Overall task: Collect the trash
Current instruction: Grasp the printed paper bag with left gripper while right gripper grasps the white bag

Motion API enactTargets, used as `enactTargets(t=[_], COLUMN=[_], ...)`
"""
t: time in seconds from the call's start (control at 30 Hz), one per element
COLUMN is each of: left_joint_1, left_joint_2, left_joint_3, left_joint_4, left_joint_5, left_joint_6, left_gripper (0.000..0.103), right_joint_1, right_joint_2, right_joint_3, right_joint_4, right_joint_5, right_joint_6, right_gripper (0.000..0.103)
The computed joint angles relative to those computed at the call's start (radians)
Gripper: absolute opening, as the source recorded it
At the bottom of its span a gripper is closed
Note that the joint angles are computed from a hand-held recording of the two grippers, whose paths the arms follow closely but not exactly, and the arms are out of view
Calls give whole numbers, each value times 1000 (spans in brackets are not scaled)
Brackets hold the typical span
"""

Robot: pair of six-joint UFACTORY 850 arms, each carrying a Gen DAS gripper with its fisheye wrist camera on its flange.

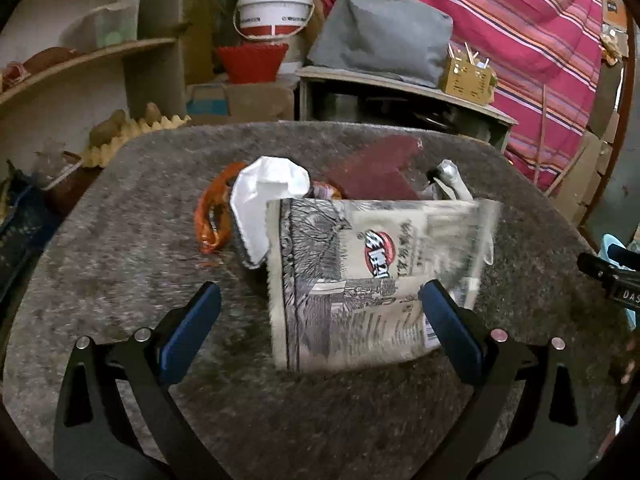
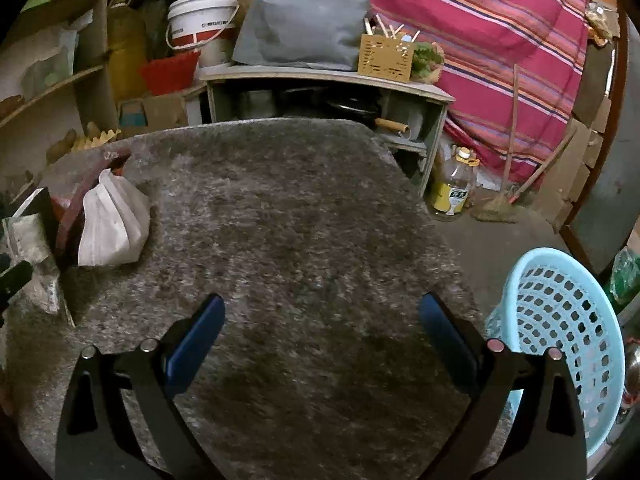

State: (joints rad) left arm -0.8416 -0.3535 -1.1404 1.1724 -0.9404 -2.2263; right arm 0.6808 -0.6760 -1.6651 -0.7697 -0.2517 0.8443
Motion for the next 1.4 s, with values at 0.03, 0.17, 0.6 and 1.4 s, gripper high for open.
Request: enactTargets(t=[0.03, 0.17, 0.6, 1.4], left_joint_1=[7, 10, -39, -142], left_joint_2=[1, -9, 35, 236], left_joint_3=[2, -10, 30, 216], left_joint_4=[2, -1, 4, 64], left_joint_5=[22, 45, 9, -186], left_joint_6=[8, 48, 52, -98], left_gripper=[90, 77, 10, 3], right_joint_1=[-1, -6, 18, 129], right_joint_2=[-3, -14, -4, -131], right_joint_3=[-4, -22, -13, -217], right_joint_4=[17, 121, 138, 286], right_joint_5=[-2, -11, -1, -4], right_joint_6=[-17, -102, -135, -369], right_gripper=[96, 96, 96, 96])
